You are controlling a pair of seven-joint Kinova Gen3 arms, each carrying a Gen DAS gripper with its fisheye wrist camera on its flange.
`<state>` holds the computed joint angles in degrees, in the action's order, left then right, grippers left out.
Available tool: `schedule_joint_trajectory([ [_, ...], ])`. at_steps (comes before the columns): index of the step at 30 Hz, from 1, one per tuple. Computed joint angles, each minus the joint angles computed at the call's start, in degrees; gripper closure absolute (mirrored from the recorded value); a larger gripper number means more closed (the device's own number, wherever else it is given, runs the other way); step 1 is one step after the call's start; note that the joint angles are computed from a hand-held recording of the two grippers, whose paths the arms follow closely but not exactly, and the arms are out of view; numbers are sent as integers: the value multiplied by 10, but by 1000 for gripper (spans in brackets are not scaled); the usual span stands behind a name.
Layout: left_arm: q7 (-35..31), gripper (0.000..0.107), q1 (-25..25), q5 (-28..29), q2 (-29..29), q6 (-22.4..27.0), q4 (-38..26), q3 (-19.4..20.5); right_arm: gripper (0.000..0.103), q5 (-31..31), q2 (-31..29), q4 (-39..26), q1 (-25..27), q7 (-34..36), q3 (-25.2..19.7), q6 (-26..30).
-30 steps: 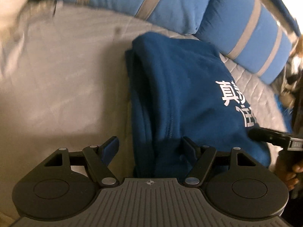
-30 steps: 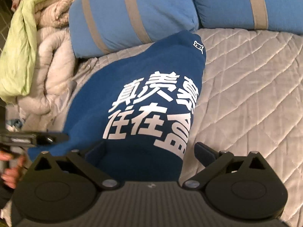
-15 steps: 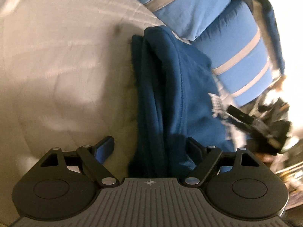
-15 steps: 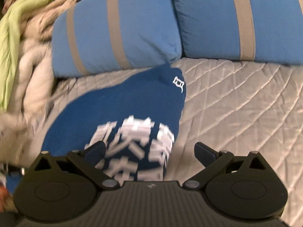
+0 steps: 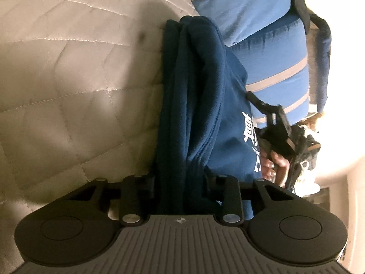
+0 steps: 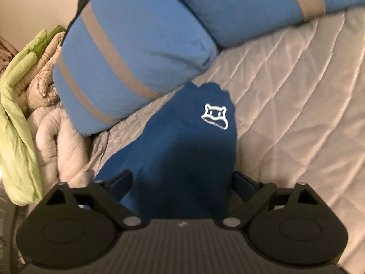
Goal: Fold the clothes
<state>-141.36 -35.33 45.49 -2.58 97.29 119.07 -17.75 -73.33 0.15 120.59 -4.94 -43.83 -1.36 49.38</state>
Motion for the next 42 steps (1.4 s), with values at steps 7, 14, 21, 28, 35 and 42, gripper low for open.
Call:
schedule_joint_trajectory([
  [7,-17,76,-5,2,-3,-1,8,-5,27,-35,62,-18,14,42,-11,38],
  [14,9,76,5,-3,-51,-34,20,-7,62,-31,55,-16,15,35,-20,21],
  [21,66,81,48,-23,-134,-76,7,-9,71,-12,-27,13,-36,52,-32,-89],
  [28,91,82,93,-19,-178,-52,-38,-58,74,24,-83,5,-58,25,-4,-75],
  [35,85,82,104,10,-172,13,-100,-158,74,55,-123,-53,-90,-31,10,-41],
  [42,88,77,108,64,-157,-4,-215,-185,74,77,-113,-172,-150,-56,-19,-63],
])
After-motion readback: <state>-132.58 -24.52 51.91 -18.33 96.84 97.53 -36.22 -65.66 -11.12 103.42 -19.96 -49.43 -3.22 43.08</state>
